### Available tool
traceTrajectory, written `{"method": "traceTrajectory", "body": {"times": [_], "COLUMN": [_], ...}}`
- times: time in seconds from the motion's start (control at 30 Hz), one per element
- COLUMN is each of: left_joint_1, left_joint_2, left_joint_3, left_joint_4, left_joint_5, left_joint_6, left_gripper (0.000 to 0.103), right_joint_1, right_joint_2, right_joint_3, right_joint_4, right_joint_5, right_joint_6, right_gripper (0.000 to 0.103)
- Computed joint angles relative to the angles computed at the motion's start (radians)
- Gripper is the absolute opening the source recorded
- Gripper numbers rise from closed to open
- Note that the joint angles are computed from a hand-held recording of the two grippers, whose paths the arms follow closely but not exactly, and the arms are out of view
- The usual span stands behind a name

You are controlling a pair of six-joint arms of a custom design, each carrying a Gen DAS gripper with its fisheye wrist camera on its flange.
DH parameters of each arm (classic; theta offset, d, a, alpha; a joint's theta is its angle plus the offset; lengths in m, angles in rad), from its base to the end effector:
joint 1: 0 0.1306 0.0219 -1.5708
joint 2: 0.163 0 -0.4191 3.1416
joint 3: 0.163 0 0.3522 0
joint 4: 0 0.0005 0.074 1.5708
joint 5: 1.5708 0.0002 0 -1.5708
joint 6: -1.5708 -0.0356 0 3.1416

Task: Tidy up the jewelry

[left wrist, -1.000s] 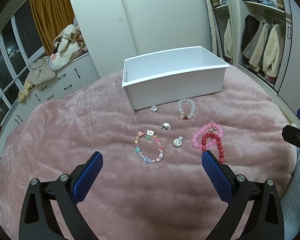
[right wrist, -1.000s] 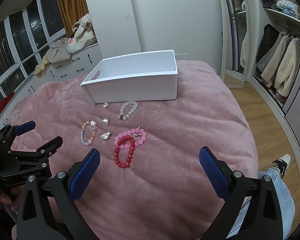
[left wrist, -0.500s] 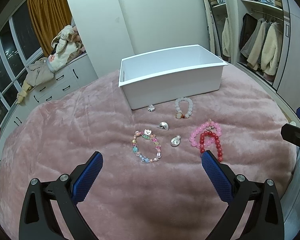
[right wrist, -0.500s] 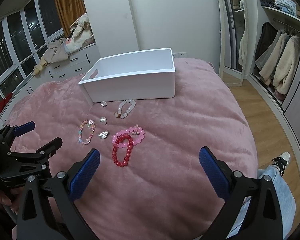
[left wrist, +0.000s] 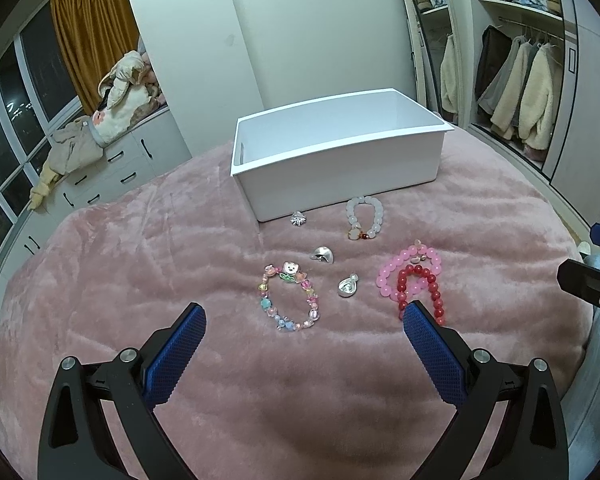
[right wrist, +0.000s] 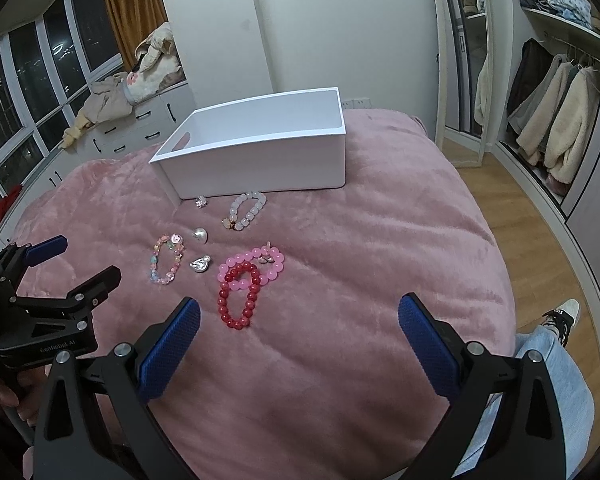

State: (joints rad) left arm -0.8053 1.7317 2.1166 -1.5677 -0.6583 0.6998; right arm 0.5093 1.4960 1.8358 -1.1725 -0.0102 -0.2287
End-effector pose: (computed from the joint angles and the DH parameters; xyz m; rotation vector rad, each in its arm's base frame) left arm 0.3758 -0.3603 0.5655 -0.0344 2.4105 0.2767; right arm 0.4056 0.2263 0.5842 -0.3451 2.4092 0.3511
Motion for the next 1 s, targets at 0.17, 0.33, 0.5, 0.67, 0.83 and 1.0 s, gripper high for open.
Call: {"method": "traceTrajectory", "body": {"times": [0.17,0.33,0.5,0.67,0.83,1.0], "left_joint_1": [0.015,0.039,0.064,0.088,0.129,0.173], "left_joint_2": [-0.001,-0.010,-0.022,-0.040,-0.042,-0.033], "left_joint_3": [-0.022,-0.068,-0.141,-0.233,-0.306,-0.343], "left_joint_4": [0.025,0.058,0.113,0.223,0.305,0.341], "left_joint_5": [0.022,0.040,0.092,0.146,0.194,0.243], "left_joint_6": [0.001,0.021,-0.011,-0.089,-0.109,-0.082], "left_gripper": [0.100,0.100,0.100,0.100,0.085,0.074], "right_joint_1": [-0.002,-0.004,-0.017,-0.012,0.009,0.028], "right_joint_2": [0.008,0.026,0.040,0.065,0.142,0.240], "right_joint_3": [-0.006,-0.021,-0.063,-0.070,-0.018,0.061], "right_joint_4": [-0.001,0.002,0.034,0.076,0.071,-0.004], "right_joint_5": [-0.002,0.004,-0.046,-0.119,-0.195,-0.223], "right_joint_6": [-0.008,-0.013,-0.040,-0.034,-0.003,0.026], "right_gripper": [0.098,0.098,0.098,0.098,0.081,0.071]}}
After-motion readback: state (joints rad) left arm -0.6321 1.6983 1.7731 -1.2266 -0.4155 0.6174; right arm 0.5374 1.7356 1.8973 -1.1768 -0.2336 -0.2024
